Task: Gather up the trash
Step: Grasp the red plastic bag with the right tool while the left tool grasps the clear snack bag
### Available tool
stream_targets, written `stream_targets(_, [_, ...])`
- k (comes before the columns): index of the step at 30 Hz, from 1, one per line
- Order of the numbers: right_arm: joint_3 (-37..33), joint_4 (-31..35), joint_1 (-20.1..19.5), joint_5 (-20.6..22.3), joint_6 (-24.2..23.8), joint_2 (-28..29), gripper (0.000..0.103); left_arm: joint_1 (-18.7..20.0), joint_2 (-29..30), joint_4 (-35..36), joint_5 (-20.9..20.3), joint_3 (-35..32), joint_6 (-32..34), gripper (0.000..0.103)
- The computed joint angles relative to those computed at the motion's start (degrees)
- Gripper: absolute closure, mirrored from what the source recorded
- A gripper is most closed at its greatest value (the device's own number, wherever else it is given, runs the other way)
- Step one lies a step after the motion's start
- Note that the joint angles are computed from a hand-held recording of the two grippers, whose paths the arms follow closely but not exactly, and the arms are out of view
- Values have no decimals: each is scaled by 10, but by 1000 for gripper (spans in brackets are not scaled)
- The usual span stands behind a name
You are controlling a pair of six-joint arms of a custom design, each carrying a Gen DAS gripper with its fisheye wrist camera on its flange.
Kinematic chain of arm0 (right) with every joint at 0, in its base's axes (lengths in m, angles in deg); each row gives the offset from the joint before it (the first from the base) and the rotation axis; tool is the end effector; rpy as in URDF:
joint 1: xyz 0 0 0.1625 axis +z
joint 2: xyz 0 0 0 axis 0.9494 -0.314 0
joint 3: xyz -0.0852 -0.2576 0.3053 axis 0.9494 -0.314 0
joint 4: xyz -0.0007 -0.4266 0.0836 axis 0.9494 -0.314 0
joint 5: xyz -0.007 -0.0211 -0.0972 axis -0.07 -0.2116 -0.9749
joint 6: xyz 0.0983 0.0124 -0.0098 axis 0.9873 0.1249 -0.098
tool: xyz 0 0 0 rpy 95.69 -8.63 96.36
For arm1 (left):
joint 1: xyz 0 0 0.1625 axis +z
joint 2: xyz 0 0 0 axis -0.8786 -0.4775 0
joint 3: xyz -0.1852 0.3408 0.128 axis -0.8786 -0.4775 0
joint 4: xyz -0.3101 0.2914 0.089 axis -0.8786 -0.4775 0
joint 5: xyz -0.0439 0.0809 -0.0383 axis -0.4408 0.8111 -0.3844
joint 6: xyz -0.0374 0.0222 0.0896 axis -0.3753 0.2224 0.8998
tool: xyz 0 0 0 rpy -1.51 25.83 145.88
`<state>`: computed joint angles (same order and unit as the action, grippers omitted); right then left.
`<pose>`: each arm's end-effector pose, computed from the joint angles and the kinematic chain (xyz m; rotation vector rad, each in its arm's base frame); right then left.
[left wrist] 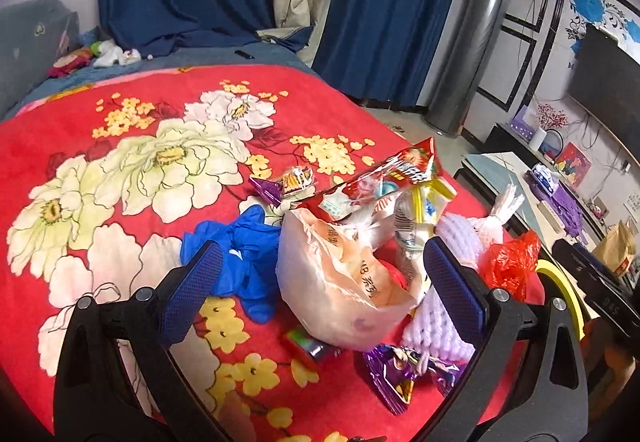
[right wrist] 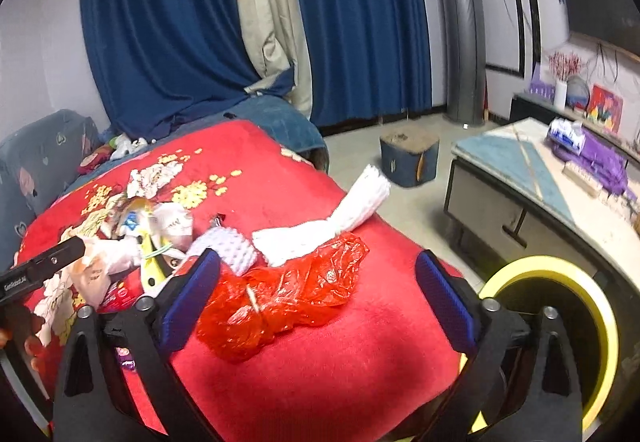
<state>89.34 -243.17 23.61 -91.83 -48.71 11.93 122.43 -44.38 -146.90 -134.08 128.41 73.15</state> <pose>0.1283 -0.4435 0.0441 0.3026 -2.1771 1.2413 -0.0538 -0.4830 0.1334 0.5453 2.4681 -1.0402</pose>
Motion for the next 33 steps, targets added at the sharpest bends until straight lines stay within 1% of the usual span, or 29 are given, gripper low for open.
stream_targets(2, [-6,32,-8,6,14,-6,28,6,1,15,-4,-7,-11,11])
stream_targets(5, [-12,86,-25,21,45,-18,37,19,-4,47,-24,-15,-31,11])
stream_targets(6, [-12,94,-28,25,51,-19,39,23,-4,53,-29,-16,-34,11])
stream_targets(8, [-12,121,-39,41,69,-25,50,26,-2,53,-36,-16,-33,11])
stream_targets(9, [-6,133,-46,53,77,-30,52,28,-2,54,-38,-17,-33,11])
stream_targets(10, [-5,140,-49,61,81,-32,59,29,-2,55,-42,-16,-33,11])
stream_targets(11, [-3,143,-51,65,83,-33,66,30,-3,54,-46,-15,-32,13])
stream_targets(12, [-1,146,-53,70,83,-34,70,30,-4,54,-48,-14,-32,17])
stream_targets(14, [5,148,-54,82,80,-37,81,29,-6,53,-50,-11,-27,22])
stream_targets(16, [12,142,-54,90,75,-40,88,26,-6,50,-51,-7,-19,35])
stream_targets(17, [17,138,-55,97,72,-41,91,24,-8,50,-51,-5,-16,38])
stream_targets(18, [22,137,-55,101,71,-45,91,21,-9,50,-50,-4,-13,44])
stream_targets(19, [26,132,-53,103,69,-45,91,15,-10,46,-40,0,-7,56])
stream_targets(21, [31,124,-52,108,66,-48,91,9,-10,38,-27,4,1,63])
stream_targets(22, [36,120,-52,112,65,-50,91,7,-13,33,-25,8,6,69])
stream_targets(24, [41,115,-50,116,65,-52,91,4,-18,30,-18,13,11,75])
stream_targets(29, [51,97,-46,123,64,-53,91,-8,-27,-13,16,32,39,82])
stream_targets(33, [55,85,-41,124,62,-56,91,-10,-53,-14,9,46,43,84])
